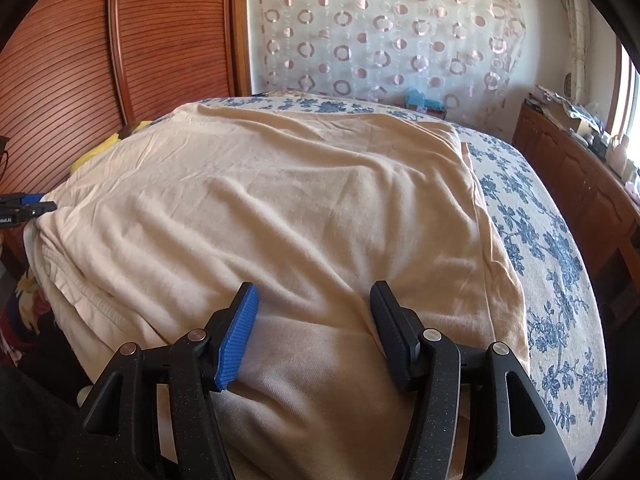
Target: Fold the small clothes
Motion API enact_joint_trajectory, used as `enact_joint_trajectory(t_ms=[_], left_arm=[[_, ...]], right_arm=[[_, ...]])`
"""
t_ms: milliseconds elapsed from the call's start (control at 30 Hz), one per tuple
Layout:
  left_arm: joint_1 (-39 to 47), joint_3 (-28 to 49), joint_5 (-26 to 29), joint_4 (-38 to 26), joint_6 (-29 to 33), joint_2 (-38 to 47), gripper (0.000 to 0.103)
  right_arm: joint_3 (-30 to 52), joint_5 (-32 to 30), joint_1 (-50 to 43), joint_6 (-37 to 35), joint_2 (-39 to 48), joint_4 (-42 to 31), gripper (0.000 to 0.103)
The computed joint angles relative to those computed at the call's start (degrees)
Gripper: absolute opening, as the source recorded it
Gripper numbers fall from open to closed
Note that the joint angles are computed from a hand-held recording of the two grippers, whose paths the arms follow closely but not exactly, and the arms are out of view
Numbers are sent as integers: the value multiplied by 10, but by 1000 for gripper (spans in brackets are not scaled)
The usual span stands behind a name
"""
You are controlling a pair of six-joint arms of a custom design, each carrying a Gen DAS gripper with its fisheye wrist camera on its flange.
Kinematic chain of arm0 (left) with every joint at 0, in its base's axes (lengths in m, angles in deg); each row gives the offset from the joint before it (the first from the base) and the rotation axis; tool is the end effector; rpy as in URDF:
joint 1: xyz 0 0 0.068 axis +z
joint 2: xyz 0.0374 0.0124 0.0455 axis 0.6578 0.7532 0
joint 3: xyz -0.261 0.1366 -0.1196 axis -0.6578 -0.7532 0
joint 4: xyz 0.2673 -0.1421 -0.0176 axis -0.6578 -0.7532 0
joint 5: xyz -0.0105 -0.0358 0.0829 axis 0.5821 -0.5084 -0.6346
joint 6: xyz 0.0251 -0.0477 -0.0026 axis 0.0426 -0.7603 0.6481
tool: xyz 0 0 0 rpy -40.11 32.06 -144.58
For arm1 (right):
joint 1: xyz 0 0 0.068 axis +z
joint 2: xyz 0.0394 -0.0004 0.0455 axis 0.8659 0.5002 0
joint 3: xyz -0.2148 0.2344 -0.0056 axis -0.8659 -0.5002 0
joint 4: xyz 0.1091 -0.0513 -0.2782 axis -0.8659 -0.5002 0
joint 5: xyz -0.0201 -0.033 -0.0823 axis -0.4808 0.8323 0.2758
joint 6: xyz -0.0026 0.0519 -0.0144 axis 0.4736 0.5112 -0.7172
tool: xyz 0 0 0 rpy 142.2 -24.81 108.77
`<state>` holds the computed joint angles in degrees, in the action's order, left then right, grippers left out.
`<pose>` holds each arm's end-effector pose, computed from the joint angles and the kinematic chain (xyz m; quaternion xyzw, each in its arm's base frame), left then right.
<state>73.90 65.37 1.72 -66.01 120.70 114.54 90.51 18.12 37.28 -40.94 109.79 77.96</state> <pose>0.2245 0.1204 0.0959 0.1350 0.9235 -0.1058 0.3430 0.1843 -0.0616 0.0338 -0.1103 0.9081 0.0225 0.4034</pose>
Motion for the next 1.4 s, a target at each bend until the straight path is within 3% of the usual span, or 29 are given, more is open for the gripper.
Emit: enact_joint_trajectory(t_ms=[33,100,200,433,733,1000,1067,1200,1400], left_arm=[[-5,6,8,-21,10,-1,8],[-19,6,19,-38,17,-14,5],[-53,6,42,-66,7,-56,5],[-192,27,91,-101,-100,-181,4],[-448,85,35,-78,-221,-226,4],[-606,131,-42,-68,-279,-208,5],[-617,136,-51,-72,-278,-198,9],[-617,133,-56,-72,-276,-195,45],[-575,96,-66,-50,-279,-218,52]], right_arm=[[-1,1,1,0,1,2,60],[0,7,4,-4,-9,-12,60],[2,16,-1,-8,-62,-77,60],[2,-78,-131,-74,-191,-232,60],[30,-161,-299,-155,-226,-338,60],[53,-194,-353,-177,-230,-381,60],[56,-201,-361,-182,-229,-391,60],[58,-202,-362,-184,-222,-389,60],[56,-196,-353,-174,-221,-377,60]])
